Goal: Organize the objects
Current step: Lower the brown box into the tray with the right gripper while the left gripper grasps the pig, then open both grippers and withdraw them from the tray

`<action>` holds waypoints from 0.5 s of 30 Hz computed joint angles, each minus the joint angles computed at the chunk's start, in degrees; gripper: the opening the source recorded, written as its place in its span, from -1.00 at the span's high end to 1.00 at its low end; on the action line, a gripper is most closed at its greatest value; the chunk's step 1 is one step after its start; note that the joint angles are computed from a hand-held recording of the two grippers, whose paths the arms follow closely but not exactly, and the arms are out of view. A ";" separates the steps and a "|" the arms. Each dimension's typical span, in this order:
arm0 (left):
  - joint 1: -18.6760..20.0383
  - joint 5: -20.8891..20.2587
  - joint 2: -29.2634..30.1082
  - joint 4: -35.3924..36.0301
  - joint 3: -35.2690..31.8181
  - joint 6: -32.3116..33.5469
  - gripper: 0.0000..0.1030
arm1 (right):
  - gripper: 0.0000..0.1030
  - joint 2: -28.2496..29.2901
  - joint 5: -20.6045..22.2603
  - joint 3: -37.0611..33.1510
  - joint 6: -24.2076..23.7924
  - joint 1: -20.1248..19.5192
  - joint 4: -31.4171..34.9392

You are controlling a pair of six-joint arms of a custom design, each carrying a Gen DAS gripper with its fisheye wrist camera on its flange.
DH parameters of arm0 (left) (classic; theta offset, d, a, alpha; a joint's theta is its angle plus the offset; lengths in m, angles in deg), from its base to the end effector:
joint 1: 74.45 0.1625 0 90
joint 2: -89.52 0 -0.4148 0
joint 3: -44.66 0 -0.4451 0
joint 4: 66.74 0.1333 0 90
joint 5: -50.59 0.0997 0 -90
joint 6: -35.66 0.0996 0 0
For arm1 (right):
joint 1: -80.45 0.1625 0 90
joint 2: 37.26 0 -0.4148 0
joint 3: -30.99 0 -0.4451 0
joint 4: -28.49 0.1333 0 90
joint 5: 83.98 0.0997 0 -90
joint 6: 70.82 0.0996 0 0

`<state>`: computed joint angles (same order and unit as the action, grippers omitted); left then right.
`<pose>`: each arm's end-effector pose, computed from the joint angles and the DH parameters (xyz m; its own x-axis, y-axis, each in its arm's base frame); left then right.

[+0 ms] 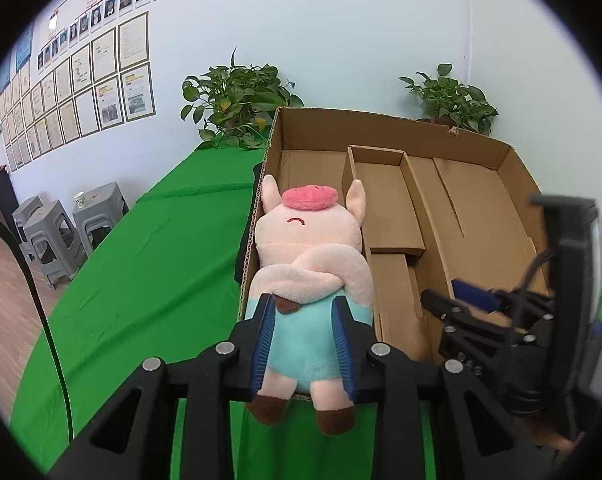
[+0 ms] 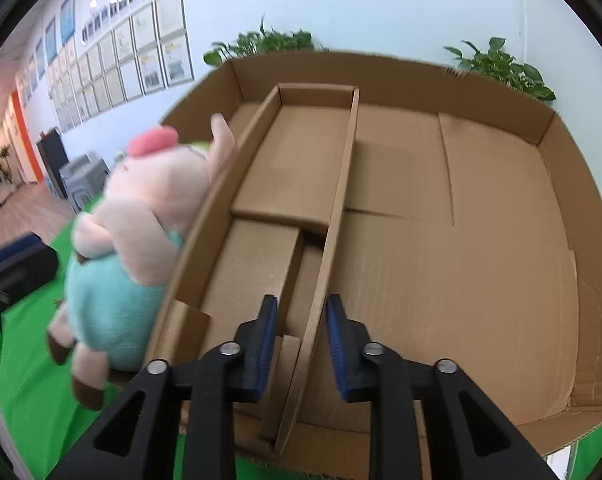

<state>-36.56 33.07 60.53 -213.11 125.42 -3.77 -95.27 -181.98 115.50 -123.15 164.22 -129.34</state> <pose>-0.4438 -0.6347 -0.0080 -0.6891 -0.2416 -0.6833 0.4518 0.5939 -0.6657 0.0365 -0.7666 0.3075 -0.6600 -0.4694 0.5866 -0.7215 0.6136 -0.3209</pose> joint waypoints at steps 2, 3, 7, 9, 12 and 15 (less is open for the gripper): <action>-0.40 0.83 0.77 -3.01 -0.10 2.62 0.05 | -0.44 -2.19 3.01 1.71 -0.21 -0.49 -1.21; -0.64 1.23 1.14 -5.42 -0.01 4.41 -0.03 | -0.60 -3.63 4.84 2.93 -0.51 -0.87 -1.90; -1.94 3.60 3.38 -11.94 -0.82 10.78 -0.17 | -0.99 -11.09 11.19 9.22 -4.08 -3.33 -2.09; -2.41 4.60 4.07 -12.41 -1.13 11.78 -0.31 | -0.99 -14.24 12.45 12.20 -5.58 -4.76 -3.49; -3.26 6.27 6.10 -17.82 -2.02 15.92 -0.57 | -0.99 -18.04 13.42 16.10 -6.61 -7.07 -7.44; -3.99 8.48 7.68 -16.46 -3.31 13.87 -0.57 | -0.99 -20.85 15.05 19.00 -4.69 -9.11 -11.92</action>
<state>-40.55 41.54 68.21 -229.57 122.11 10.10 -116.12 -166.93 134.50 -127.84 155.11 -141.26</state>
